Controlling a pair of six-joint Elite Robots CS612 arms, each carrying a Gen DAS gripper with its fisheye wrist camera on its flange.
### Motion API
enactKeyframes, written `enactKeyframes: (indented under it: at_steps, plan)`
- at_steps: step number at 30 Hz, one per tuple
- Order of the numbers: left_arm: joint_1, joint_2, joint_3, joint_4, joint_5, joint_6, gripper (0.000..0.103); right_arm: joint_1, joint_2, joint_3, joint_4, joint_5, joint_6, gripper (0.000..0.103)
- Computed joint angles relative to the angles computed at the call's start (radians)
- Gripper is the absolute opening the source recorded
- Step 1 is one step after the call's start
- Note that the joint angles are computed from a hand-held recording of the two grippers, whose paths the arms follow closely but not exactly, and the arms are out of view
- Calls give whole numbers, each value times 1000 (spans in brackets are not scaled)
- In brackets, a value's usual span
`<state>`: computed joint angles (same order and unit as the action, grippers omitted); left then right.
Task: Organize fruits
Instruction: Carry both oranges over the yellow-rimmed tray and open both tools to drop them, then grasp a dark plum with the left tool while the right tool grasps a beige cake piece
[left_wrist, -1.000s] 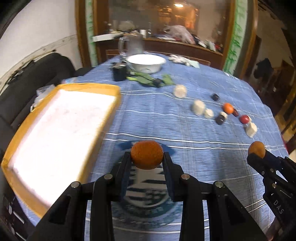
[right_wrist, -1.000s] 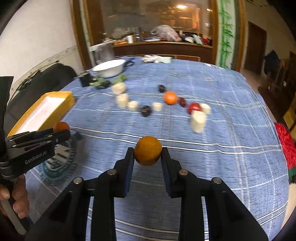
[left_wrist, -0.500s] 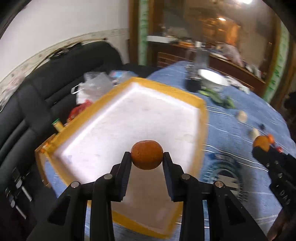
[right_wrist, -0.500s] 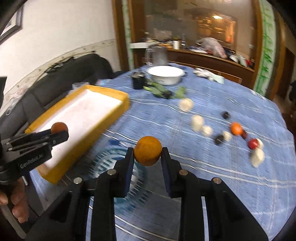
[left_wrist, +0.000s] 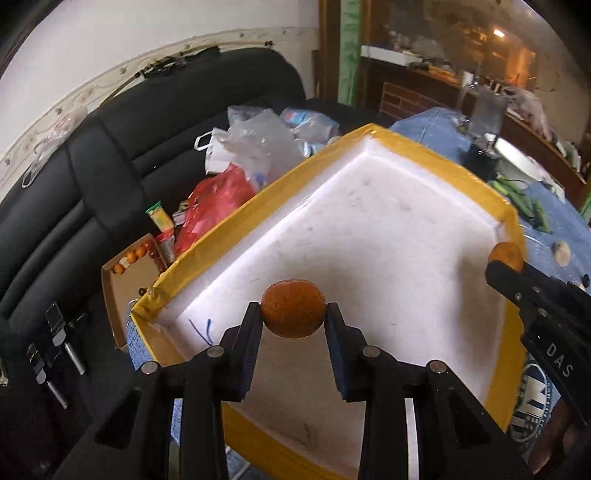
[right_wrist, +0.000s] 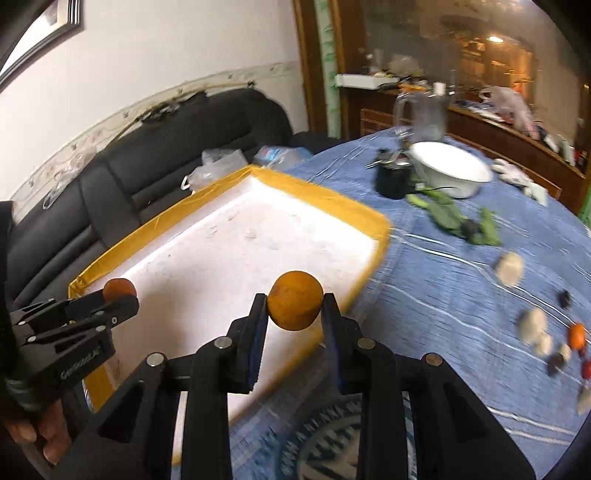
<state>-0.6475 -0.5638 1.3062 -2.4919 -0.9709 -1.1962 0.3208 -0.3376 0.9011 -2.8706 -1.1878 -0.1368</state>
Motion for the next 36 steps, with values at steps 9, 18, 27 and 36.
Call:
enactKeyframes:
  at_steps: [9, 18, 27, 36]
  plan:
    - [5, -4, -1, 52, -5, -35, 39, 27, 85, -164, 157, 5, -23, 32]
    - [-14, -34, 32, 58, 53, -95, 81, 35, 100, -201, 212, -36, -32, 54]
    - [-65, 2, -30, -89, 100, 44, 82, -20, -34, 68, -93, -29, 77, 70]
    - [-106, 171, -320, -159, -14, 411, 82, -142, -148, 370, -346, -189, 224, 80]
